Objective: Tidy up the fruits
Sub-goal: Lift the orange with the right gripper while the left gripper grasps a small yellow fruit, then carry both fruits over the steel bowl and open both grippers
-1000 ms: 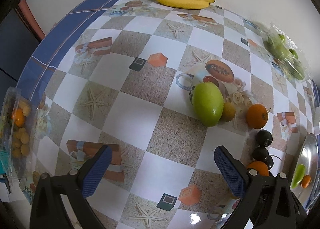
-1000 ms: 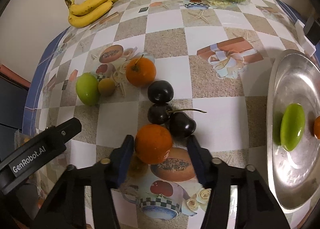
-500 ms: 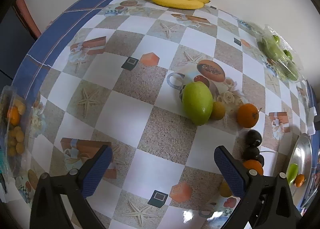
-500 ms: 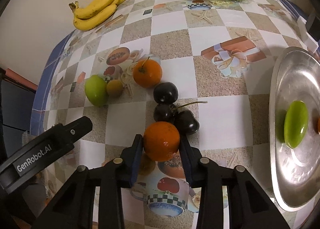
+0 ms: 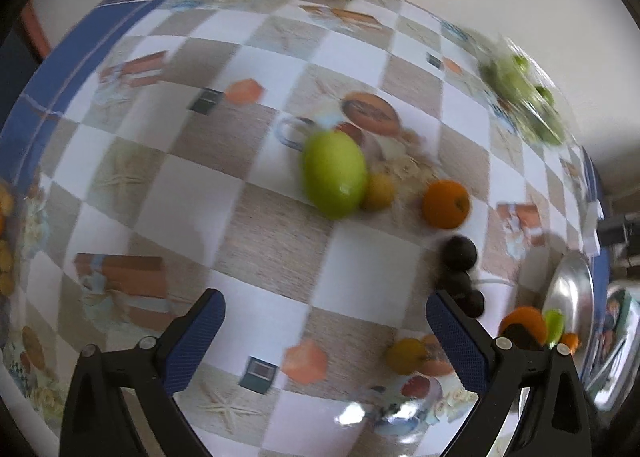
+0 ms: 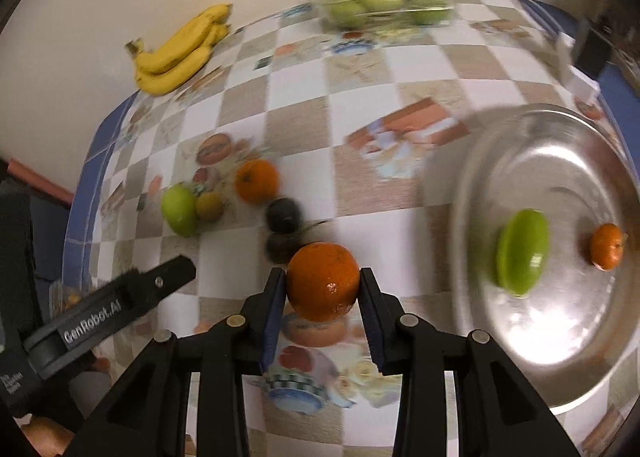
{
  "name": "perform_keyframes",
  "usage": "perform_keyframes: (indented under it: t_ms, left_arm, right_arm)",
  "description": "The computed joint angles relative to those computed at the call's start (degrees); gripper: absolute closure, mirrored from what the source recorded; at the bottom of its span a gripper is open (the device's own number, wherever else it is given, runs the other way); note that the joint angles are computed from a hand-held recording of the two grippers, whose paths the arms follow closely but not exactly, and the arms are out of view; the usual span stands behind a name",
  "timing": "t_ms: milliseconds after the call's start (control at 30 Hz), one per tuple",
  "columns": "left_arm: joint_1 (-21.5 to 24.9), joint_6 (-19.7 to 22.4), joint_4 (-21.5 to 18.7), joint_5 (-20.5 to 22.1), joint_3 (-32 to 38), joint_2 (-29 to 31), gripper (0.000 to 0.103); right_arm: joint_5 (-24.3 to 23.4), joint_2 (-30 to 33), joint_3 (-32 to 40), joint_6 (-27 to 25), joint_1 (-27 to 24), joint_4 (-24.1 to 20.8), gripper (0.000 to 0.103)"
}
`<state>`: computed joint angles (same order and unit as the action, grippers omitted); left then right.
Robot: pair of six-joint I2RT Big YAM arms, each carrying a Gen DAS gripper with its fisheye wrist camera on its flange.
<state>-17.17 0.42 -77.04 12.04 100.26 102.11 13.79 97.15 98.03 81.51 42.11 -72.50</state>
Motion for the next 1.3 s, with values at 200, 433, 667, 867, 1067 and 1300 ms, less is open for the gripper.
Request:
perform_keyframes:
  t_ms: [200, 433, 667, 867, 1067, 1300]
  left_arm:
    - [-2.47, 2.94, -1.58, 1.41, -0.88, -0.55, 0.016]
    - [-4.99, 4.48, -2.95, 1.36, -2.25, -0.80, 0.035]
    - [-6.11, 3.63, -2.92, 0.82, -3.00, -0.74, 0.064]
    - [-6.16, 2.89, -1.98, 0.68, -3.72, -1.17, 0.076]
    - [-5.53, 2.92, -1.14, 1.01, -3.58, -1.87, 0.076]
    - [-5.19, 2.61, 0.21, 2.77, -3.03, -4.45, 0.076]
  right_arm:
    - [1.18, -3.98, -3.83, 3.21, -0.21, -1.34, 0.065]
    - [2.63, -6.94, -6.44, 5.05, -0.15, -2.24, 0.065]
    - [2.98, -8.69, -8.14, 5.68, -0.14, -1.73, 0.065]
    - [3.44, -9.78, -8.99, 6.12, -0.05, -1.09, 0.065]
    - [3.44, -10.55, -9.69, 6.39, -0.15, -0.43, 0.065]
    - [2.70, -13.20, -13.25, 9.52, -0.75, -0.70, 0.065]
